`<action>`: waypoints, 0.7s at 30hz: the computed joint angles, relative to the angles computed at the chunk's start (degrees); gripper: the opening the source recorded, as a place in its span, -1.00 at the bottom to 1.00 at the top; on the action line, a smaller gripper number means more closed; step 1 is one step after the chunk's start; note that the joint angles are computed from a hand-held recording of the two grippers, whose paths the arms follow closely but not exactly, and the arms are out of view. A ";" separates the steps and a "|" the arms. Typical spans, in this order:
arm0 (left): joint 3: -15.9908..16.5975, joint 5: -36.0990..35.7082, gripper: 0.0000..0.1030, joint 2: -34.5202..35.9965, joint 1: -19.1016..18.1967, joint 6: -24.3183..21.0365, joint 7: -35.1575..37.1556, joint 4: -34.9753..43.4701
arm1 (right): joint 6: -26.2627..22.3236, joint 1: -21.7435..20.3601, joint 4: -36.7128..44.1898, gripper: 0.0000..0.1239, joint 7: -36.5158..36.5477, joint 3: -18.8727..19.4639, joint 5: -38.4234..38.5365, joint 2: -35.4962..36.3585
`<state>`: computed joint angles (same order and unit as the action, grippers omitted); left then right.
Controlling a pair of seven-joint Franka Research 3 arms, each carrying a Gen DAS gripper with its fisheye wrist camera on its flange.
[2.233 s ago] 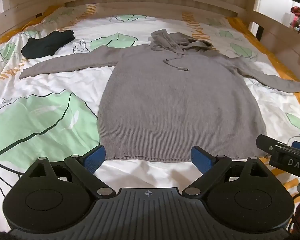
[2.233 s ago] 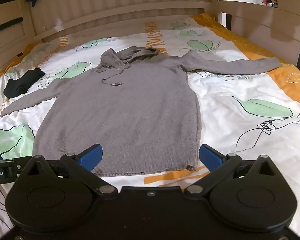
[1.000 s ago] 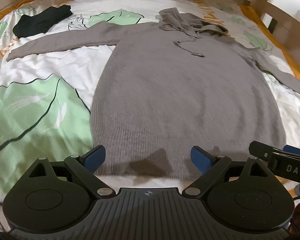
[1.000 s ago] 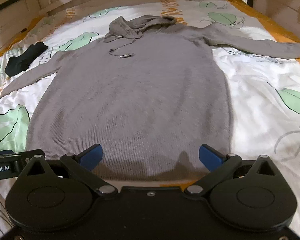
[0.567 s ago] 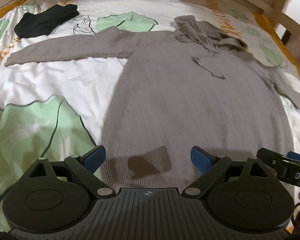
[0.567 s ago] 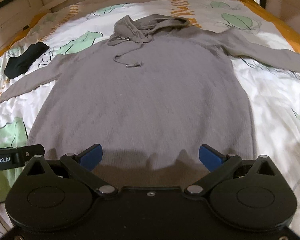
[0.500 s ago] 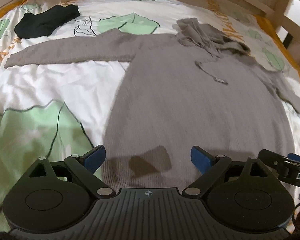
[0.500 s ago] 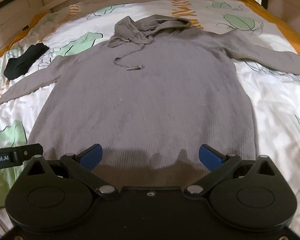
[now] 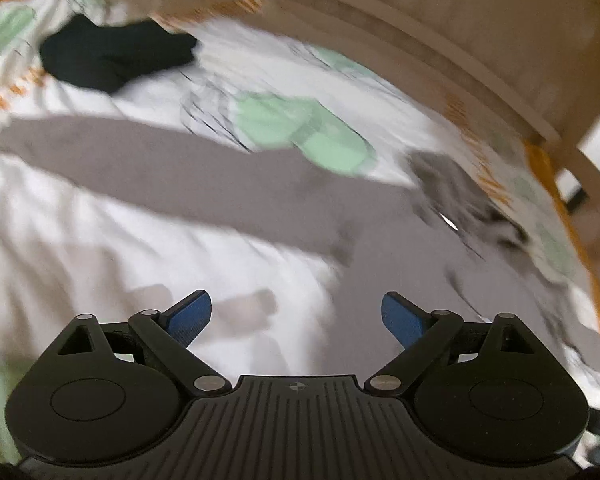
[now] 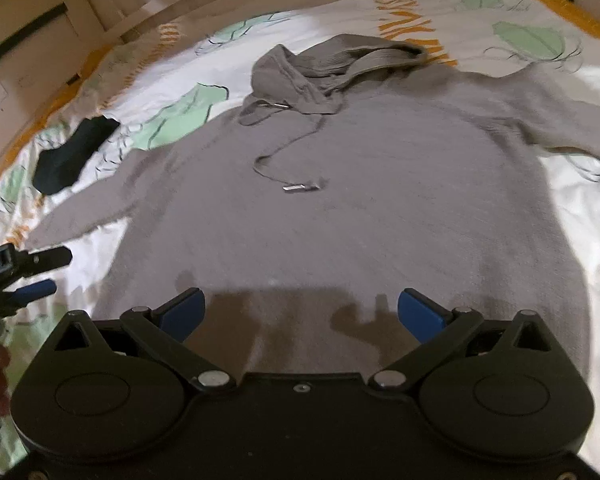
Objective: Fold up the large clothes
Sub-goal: 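Grasp the sleeve cuff with the left gripper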
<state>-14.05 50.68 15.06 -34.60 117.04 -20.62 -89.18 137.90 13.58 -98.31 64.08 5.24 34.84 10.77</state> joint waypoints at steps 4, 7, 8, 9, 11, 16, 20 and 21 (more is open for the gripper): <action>0.79 -0.42 0.81 -5.40 3.31 -0.51 0.47 -6.47 | -2.56 -0.86 4.07 0.66 -1.64 0.82 3.86 3.13; 0.64 0.19 0.81 -9.60 6.43 -0.03 -0.64 -12.06 | -3.65 -1.74 6.47 0.66 -3.42 1.71 7.82 5.16; 0.50 0.05 0.81 -10.59 7.50 -0.16 -0.88 -13.44 | -3.91 -1.96 7.22 0.66 -3.91 1.96 8.95 5.80; 0.39 -0.32 0.81 -11.58 8.58 -0.29 -1.18 -14.85 | -4.06 -2.13 7.84 0.66 -4.31 2.19 9.95 6.29; 0.21 -1.00 0.81 -13.38 10.67 0.46 -1.87 -17.75 | -4.08 -2.25 8.95 0.66 -4.86 2.55 11.27 7.19; -0.78 -3.59 0.81 -16.76 14.28 -0.71 -3.18 -22.95 | -4.94 -2.32 11.34 0.66 -6.04 3.15 12.35 8.89; -0.60 -5.25 0.81 -19.30 16.70 3.95 -4.72 -28.19 | -5.91 -2.12 12.76 0.66 -5.77 3.42 12.26 10.03; -0.54 -5.19 0.81 -19.86 17.36 6.04 -6.11 -29.74 | -6.27 -2.08 13.12 0.66 -5.67 3.49 12.14 10.36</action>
<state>-14.59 45.49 -4.80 -17.24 123.08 -26.74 -118.92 131.63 11.50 -85.19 58.42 8.72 46.98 21.13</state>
